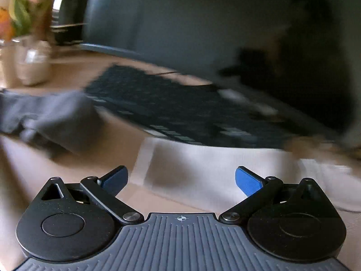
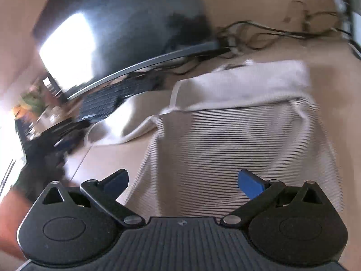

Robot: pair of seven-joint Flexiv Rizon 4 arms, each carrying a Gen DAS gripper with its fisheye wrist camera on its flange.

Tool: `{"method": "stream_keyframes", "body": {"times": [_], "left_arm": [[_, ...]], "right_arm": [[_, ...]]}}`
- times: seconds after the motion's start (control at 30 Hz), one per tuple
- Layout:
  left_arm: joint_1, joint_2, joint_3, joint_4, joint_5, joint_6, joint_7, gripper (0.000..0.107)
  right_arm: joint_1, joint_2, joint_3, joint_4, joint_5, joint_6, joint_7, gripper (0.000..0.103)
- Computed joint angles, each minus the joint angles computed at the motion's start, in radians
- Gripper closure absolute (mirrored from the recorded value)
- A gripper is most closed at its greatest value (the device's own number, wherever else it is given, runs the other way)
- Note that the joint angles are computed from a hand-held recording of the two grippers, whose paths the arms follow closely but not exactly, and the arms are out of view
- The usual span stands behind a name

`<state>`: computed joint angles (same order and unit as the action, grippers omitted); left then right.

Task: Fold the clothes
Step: 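Grasp the other sleeve cuff with the left gripper and lift it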

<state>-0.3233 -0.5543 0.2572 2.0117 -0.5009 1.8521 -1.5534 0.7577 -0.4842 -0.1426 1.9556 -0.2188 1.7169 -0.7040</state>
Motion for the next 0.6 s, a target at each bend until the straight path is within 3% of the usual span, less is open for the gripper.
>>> {"method": "stream_keyframes", "body": {"times": [0.13,0.17,0.2,0.33,0.43,0.47,0.6], "left_arm": [[-0.183,-0.121,0.234,-0.09,-0.083,-0.125,-0.038,0.011],[-0.233,-0.153,0.3,-0.108,-0.089,-0.159,-0.065,0.033],[-0.264,-0.178,0.34,-0.12,-0.089,-0.178,-0.091,0.04],[-0.301,-0.21,0.388,-0.131,-0.032,-0.163,-0.129,0.045],[-0.374,-0.246,0.482,-0.167,-0.002,-0.22,-0.167,0.09],[-0.408,-0.259,0.53,-0.179,0.007,-0.249,-0.186,0.096],[-0.472,-0.229,0.608,-0.199,0.076,-0.284,-0.207,0.099]], "right_arm": [[0.011,0.013,-0.015,0.002,-0.018,0.011,-0.019,0.0],[0.039,0.022,-0.049,0.018,-0.015,0.014,-0.021,0.0],[0.059,0.03,-0.073,0.032,-0.011,0.014,-0.023,0.0],[0.085,0.037,-0.11,0.076,0.026,0.049,-0.038,0.0],[0.085,0.051,-0.117,0.102,0.069,0.073,-0.056,0.0],[0.065,0.055,-0.098,0.106,0.083,0.087,-0.065,0.0],[-0.084,0.051,0.055,0.097,0.116,0.167,-0.103,0.0]]}}
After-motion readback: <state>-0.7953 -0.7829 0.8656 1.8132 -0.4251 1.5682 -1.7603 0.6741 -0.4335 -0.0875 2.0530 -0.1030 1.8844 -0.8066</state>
